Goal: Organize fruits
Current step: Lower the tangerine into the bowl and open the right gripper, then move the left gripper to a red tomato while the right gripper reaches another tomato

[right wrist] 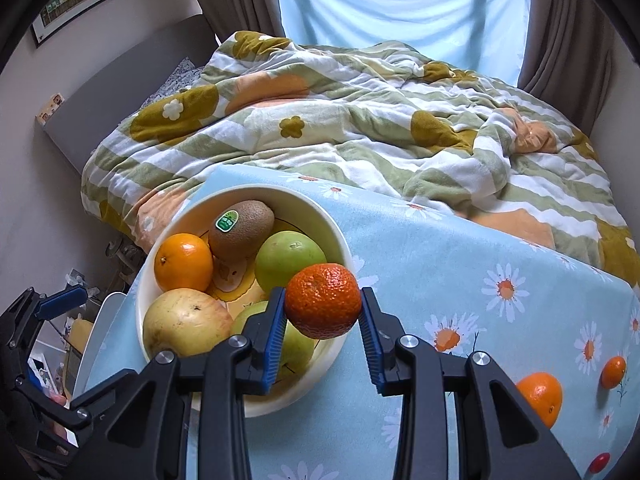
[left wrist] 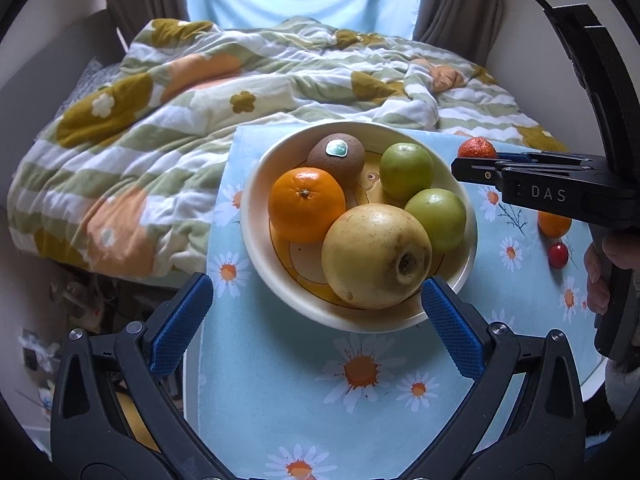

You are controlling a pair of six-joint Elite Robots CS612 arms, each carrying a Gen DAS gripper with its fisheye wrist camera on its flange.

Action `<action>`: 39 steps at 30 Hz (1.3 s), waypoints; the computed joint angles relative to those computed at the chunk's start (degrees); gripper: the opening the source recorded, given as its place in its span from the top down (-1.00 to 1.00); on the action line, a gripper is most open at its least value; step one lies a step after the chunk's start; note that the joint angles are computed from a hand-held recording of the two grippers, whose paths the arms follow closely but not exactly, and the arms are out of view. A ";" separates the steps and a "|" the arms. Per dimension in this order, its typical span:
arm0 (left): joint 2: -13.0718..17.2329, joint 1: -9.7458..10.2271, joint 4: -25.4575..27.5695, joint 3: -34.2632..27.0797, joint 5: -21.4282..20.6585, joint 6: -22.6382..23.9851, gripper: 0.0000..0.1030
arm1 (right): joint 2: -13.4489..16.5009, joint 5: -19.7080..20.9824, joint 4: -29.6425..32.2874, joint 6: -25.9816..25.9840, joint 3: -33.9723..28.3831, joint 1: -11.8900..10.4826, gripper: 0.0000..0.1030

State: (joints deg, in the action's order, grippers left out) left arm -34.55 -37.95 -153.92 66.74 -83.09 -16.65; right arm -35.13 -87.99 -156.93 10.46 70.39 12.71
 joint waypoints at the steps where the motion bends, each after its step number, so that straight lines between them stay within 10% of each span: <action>1: 0.09 -0.02 0.17 -0.08 -0.15 -0.19 -1.00 | 0.15 0.57 0.33 -0.02 -0.17 -0.15 0.37; 7: 0.14 -0.24 0.79 0.01 0.21 -1.42 -1.00 | 0.78 2.77 1.99 0.05 -1.15 -0.50 0.34; 11: -0.08 -0.26 0.81 0.27 0.11 -1.87 -1.00 | 0.66 5.10 -0.06 1.94 -0.54 -0.80 -0.53; 14: -0.18 -0.26 0.98 0.36 0.19 -1.73 -1.00 | 0.53 3.84 -1.98 2.20 -0.07 -0.50 -0.81; 39: -5.90 0.08 -4.93 5.71 1.77 5.08 -1.00 | -6.62 -6.08 -8.22 9.12 8.22 1.96 -0.83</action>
